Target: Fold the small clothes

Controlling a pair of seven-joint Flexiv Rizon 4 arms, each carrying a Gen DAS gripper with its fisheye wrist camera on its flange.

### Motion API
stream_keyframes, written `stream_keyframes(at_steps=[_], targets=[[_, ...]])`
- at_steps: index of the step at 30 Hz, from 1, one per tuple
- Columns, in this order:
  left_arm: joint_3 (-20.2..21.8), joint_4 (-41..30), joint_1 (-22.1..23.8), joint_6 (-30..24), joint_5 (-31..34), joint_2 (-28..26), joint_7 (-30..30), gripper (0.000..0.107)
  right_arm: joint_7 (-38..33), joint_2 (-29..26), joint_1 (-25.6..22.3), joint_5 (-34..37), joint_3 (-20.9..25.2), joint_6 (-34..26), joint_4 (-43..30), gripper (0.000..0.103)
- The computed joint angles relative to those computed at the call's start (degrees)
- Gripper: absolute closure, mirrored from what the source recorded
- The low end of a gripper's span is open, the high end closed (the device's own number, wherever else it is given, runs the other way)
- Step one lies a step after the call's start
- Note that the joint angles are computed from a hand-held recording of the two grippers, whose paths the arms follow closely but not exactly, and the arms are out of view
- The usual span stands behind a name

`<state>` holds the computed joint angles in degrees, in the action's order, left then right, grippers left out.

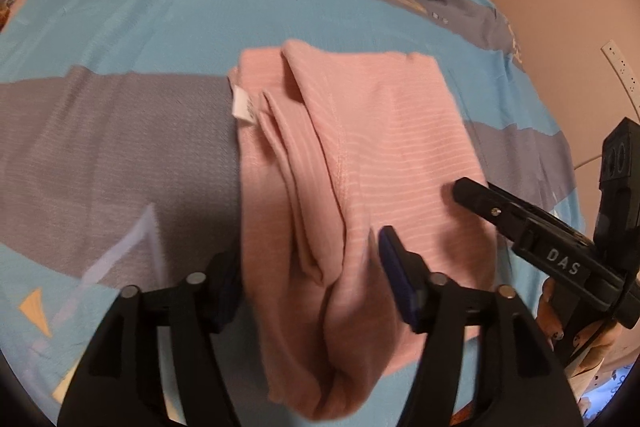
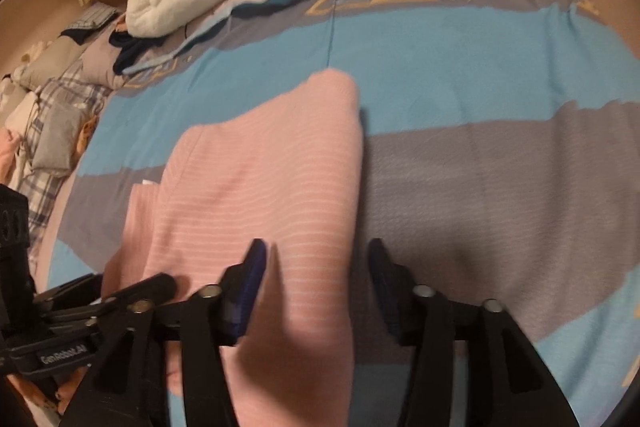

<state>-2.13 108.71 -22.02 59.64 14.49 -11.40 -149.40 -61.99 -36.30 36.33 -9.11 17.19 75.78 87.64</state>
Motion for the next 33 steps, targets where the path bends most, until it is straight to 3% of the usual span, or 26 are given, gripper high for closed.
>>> stream_keyframes(at_steps=[4,8,11,16,23,29,33], targets=[[0.82,0.08,-1.09,0.19,5.35,3.59,-4.66,0.020,2.06,3.54,1.06,-1.32,-2.78,6.40,4.79,0.020],[-0.53,-2.25,-1.64,-4.95,13.72,7.11,-8.97,0.004,5.75,7.13,3.47,-4.18,-7.06,13.39,9.49,0.011],[-2.49,-3.01,-1.20,-8.41,17.51,9.42,-10.05,0.004,7.93,8.93,5.30,-6.70,-10.10,16.08,11.74,0.009],[-5.50,-3.42,-0.51,-13.19,21.43,12.15,-11.15,0.004,14.34,12.25,13.01,-12.45,-20.82,18.86,16.33,0.009],[-7.12,-2.63,0.74,-13.27,21.92,13.39,-11.49,0.004,19.40,13.71,19.87,-17.15,-29.11,20.11,19.19,0.009],[-8.28,-2.67,0.98,-14.52,23.12,14.12,-11.59,0.004,23.03,14.50,23.18,-20.50,-33.47,19.45,20.54,0.009],[-8.77,-3.14,0.78,-16.12,23.98,14.16,-11.65,0.004,24.88,14.58,21.23,-22.75,-31.37,18.12,20.29,0.009]])
